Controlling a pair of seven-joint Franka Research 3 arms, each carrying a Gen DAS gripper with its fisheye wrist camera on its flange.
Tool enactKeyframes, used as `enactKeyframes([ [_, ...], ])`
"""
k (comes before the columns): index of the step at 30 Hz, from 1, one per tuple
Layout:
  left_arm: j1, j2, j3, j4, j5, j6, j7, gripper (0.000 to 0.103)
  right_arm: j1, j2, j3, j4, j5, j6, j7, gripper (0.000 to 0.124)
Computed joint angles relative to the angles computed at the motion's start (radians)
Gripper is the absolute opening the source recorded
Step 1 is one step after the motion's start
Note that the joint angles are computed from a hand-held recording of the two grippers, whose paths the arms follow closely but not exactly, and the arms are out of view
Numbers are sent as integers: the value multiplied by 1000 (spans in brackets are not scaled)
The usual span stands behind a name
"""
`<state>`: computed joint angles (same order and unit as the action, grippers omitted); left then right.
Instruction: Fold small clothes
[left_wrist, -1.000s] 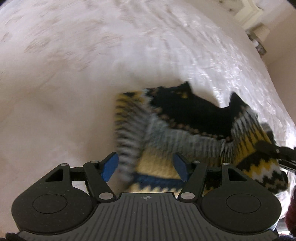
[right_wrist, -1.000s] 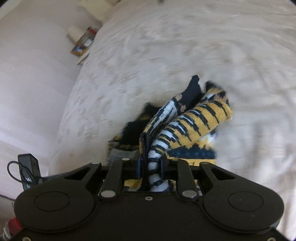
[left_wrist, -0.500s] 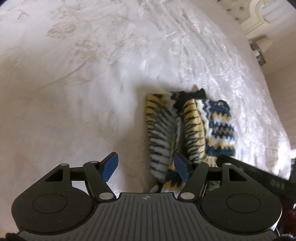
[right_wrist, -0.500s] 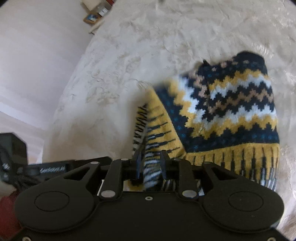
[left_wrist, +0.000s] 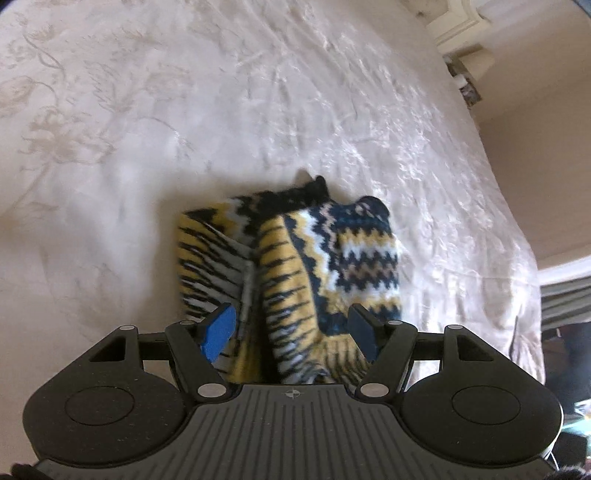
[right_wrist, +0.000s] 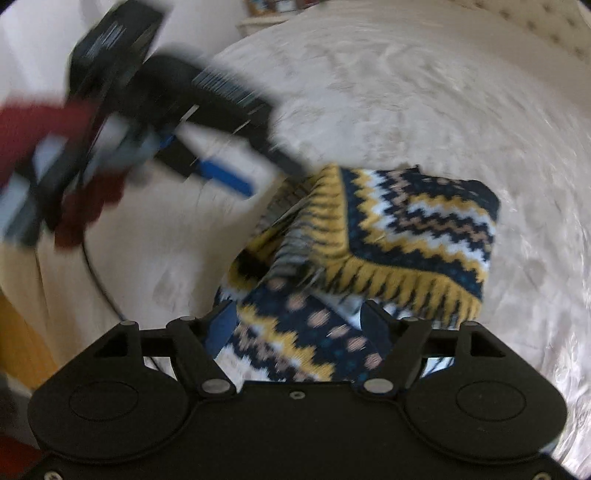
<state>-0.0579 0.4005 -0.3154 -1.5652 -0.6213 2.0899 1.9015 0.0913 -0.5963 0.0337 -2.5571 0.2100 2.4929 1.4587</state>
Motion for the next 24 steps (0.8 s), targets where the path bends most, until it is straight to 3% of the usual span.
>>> enactKeyframes([
  [7,-10,-7,0,-2,28,-43,2,66,-4,97,60,-8,-86,85,19,73],
  [9,-12,-8,2,-4,28,-52,-5,66,-21,114,76,-6,-138,92,40,38],
  [10,-12,-8,2,-4,28,-56,-9,66,-9,112,54,-5,-121,89,33,28],
  [17,-24,16,-11,3,1,-76,-17,72,42,-45,-49,-56,12,57,-74,16],
  [19,-42,43,-11,29,20,-83,-48,77,44,-74,-53,-64,32,30,-103,15],
  [24,-69,70,-9,42,75,-19,-96,78,30,-60,-14,-70,46,24,-100,8],
])
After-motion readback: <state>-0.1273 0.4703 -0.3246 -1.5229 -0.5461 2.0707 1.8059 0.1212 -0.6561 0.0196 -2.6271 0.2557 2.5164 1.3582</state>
